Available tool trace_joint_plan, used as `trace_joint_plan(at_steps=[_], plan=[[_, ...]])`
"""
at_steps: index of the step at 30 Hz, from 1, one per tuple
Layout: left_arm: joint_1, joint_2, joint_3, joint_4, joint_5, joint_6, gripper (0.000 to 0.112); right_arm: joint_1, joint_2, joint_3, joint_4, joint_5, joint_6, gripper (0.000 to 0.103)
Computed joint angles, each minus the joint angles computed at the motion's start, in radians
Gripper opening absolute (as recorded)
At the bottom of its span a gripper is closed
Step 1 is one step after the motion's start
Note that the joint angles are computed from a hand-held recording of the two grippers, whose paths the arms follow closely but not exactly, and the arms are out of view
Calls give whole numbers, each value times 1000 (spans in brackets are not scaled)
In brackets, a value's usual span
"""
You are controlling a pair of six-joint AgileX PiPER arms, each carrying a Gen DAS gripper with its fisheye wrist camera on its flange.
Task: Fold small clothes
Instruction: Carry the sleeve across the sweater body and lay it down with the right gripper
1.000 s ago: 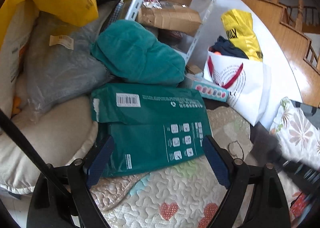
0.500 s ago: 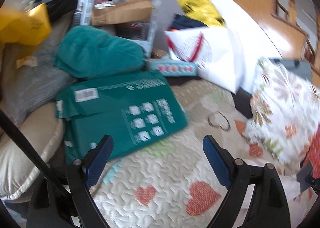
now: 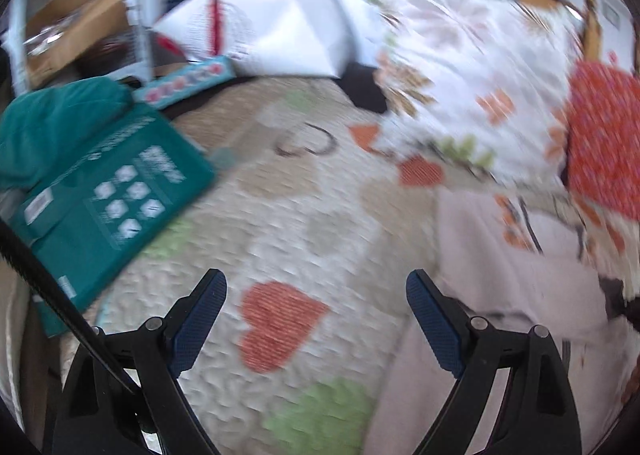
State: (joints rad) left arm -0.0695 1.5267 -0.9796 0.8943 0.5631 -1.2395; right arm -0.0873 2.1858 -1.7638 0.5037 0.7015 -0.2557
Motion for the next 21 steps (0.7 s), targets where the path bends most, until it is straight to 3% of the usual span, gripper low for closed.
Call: trace_joint_plan(at_steps=[6,8,13,15,17,19,21], plan=[[-38,51,-24,-39,12,62,91,-81,-43,73,-29,-52,83,13],[-18,54,-28,-89,9,95,91,-109,-87,122,42,-63,16,17],[31,42,-18,-176,-9,138,91,-53,-143,156,258,13,-250,17],[44,39,-17,-200,-12,155,91,-3,-125,107,206,39,-223,18],[50,38,-20,-208,-14,167,91,36,-120,89,69,-24,-127,20],[52,36,-24,-206,-18,173,91,40,-96,62,-50,-56,-26,30],[55,35,-29,-213,-23,183,91,37,-46,8,-167,-34,72,32]])
